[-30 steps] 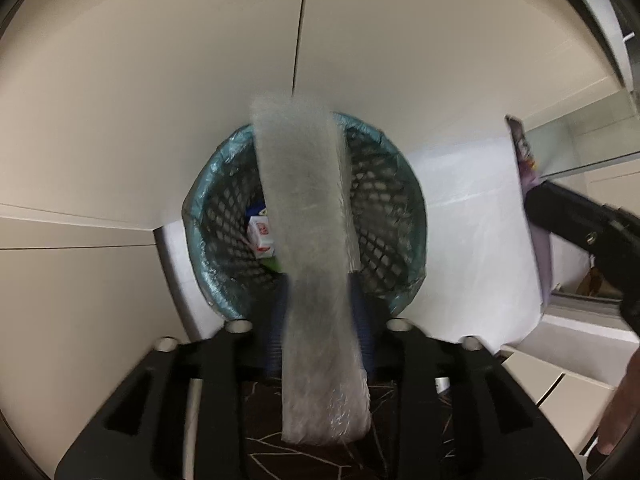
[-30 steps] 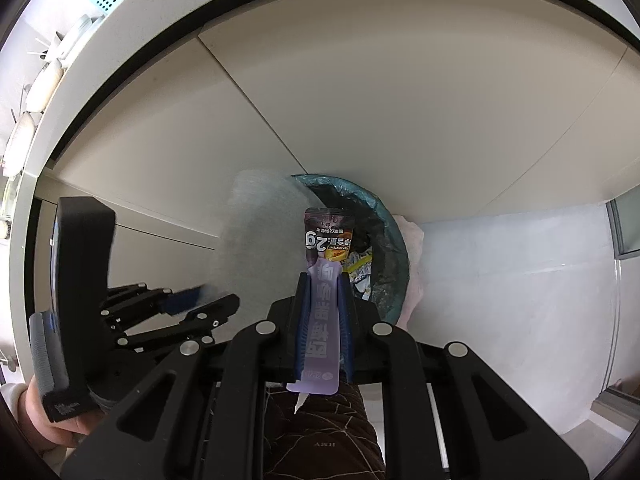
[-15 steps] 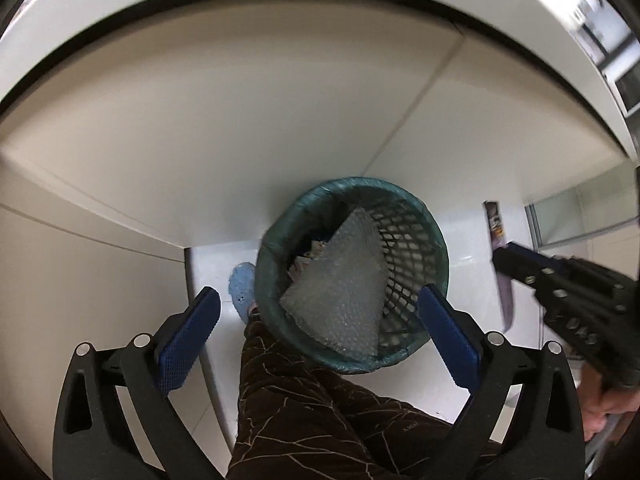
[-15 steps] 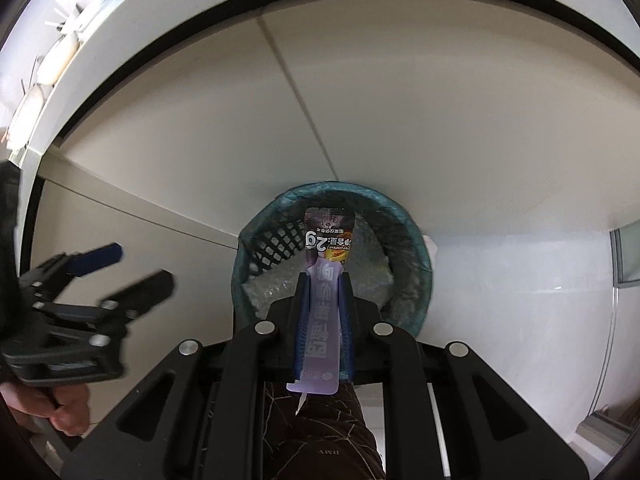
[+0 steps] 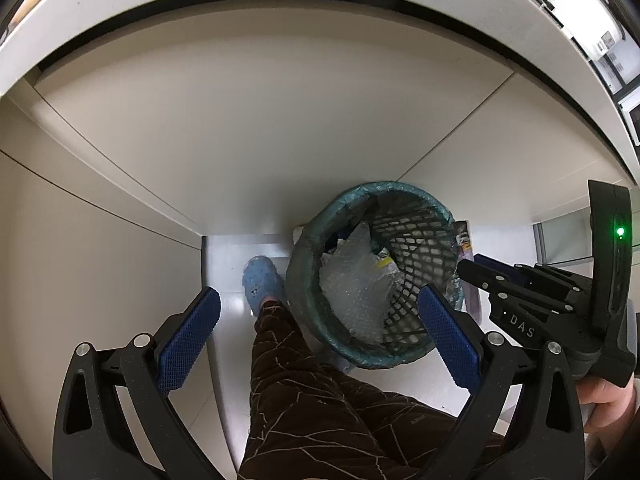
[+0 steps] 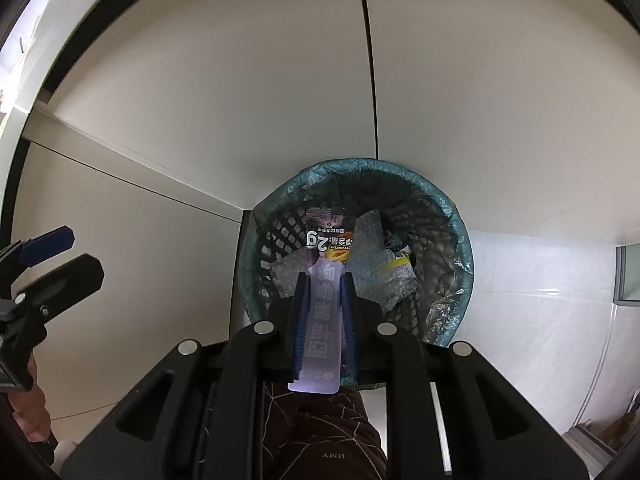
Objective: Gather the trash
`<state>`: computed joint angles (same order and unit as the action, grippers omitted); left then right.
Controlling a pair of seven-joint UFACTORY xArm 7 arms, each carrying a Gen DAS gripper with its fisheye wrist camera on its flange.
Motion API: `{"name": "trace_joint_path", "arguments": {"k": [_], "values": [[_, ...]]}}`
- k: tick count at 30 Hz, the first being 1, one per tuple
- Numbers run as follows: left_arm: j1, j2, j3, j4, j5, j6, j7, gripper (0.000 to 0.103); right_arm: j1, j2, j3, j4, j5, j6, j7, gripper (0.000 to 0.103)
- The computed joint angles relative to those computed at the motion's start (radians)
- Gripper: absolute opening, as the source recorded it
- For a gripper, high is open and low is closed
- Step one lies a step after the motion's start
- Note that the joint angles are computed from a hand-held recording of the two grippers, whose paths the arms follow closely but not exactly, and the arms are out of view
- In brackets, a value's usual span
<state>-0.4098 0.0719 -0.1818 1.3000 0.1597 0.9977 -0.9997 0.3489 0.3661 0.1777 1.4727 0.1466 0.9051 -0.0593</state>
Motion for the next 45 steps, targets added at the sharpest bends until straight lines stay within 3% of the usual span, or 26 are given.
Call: {"name": "trace_joint_path", "arguments": {"k": [9,16,21,27,38,41,45], "values": [[0.005,0.019,0.003,0.011,-0.018,0.005,0.049,0.097,0.008,-0.009,-0.015,0.0,-0.034,-0.037,0.047,0.075],[-0.007,0.019,0.004,0.082,0.016,0.067,0.023,0.097,0.007,-0.072,-0.038,0.026,-0.105,-0.058,0.119,0.095],[-0.021,0.012,-0.002,0.191,0.062,0.171,-0.014,0.097,-0.005,-0.13,-0.045,0.107,-0.148,-0.006,0.136,0.095],[-0.069,0.076,-0.008,0.467,0.146,0.382,0.01,0.097,-0.025,-0.161,-0.048,0.278,-0.155,0.131,0.128,0.095],[-0.178,0.223,0.041,0.939,0.18,0.622,0.023,0.097,-0.008,-0.155,-0.051,0.558,-0.193,0.362,0.127,0.095],[-0.201,0.223,0.058,0.966,0.183,0.628,0.015,0.097,-0.004,-0.179,-0.05,0.547,-0.195,0.372,0.132,0.095],[-0.257,0.287,0.09,1.084,0.232,0.716,0.055,0.097,-0.012,-0.223,-0.047,0.485,-0.178,0.368,0.131,0.095]]}}
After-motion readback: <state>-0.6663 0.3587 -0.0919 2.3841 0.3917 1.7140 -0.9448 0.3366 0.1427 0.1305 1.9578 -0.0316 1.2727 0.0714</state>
